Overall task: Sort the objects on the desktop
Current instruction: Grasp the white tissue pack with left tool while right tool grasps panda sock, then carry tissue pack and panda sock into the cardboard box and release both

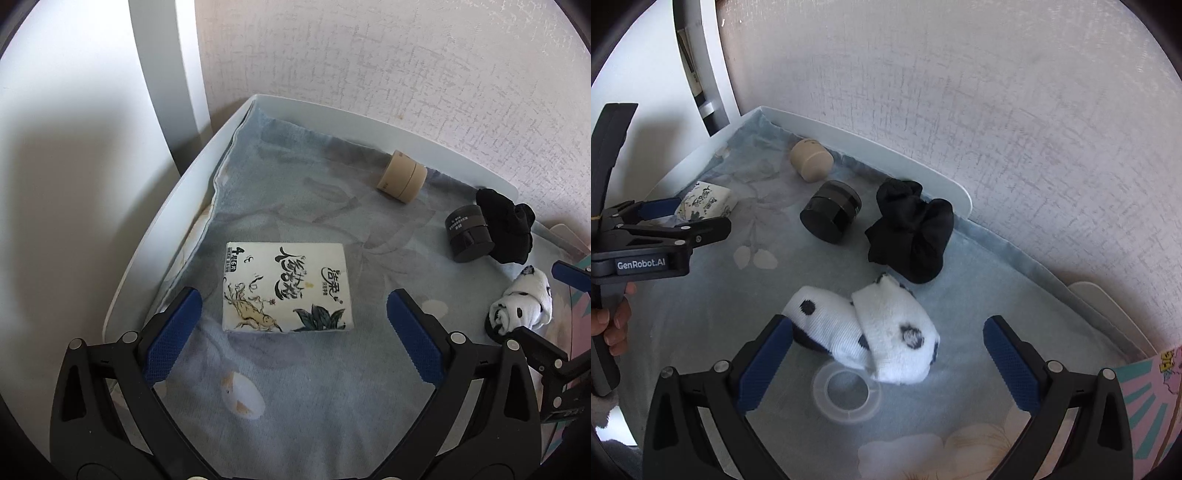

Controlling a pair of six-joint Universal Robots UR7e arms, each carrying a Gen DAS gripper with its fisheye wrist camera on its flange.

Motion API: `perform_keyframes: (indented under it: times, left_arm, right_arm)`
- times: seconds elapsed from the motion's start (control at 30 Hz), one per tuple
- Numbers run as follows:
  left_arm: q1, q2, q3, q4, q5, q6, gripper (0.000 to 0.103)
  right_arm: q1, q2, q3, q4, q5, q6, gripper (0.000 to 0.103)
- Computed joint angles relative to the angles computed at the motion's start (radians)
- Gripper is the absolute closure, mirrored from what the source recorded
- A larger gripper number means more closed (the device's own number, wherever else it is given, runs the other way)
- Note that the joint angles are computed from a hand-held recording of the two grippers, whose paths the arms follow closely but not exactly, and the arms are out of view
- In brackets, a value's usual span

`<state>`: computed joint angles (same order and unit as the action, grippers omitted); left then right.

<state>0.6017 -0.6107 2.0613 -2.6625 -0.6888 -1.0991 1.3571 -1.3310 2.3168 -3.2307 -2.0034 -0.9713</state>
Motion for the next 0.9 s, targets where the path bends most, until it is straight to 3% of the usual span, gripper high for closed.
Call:
perform_keyframes:
  times: [0.1,0.2,0.27,0.33,0.57,0.9]
  left_arm:
    - [0.002,0.003,-0.005,0.016,0.0,-0.006,0.006]
    - [-0.004,0.007,-0.018,0.058,0.005,-0.013,0.019]
    - [-0.01,0.01,-0.021,0.068,0.011,-0.006,0.032]
    - [-0.015,0.007,-0.019,0.079,0.017,-0.013,0.042]
    - [-0.028,-0.008,0.018,0.015,0.01,-0.024,0.044]
    - [-0.073,-0.028,0.01,0.066,0.018,-0.048,0.044]
  right_arm:
    - [-0.003,0.012,-0.002,-0.007,0.011,-0.015,0.0]
    - [-0.009,0.011,-0.011,0.041,0.018,-0.007,0.007]
    - [-0.018,0.0,-0.017,0.088,0.037,0.012,0.034]
    - [-0.029,-0.02,-0.022,0.152,0.072,0.041,0.043]
    - [-0.01,-0.016,0.011,0.086,0.072,0.044,0.067]
    - [0.002,-0.077,0.023,0.136,0.105,0.087,0.071]
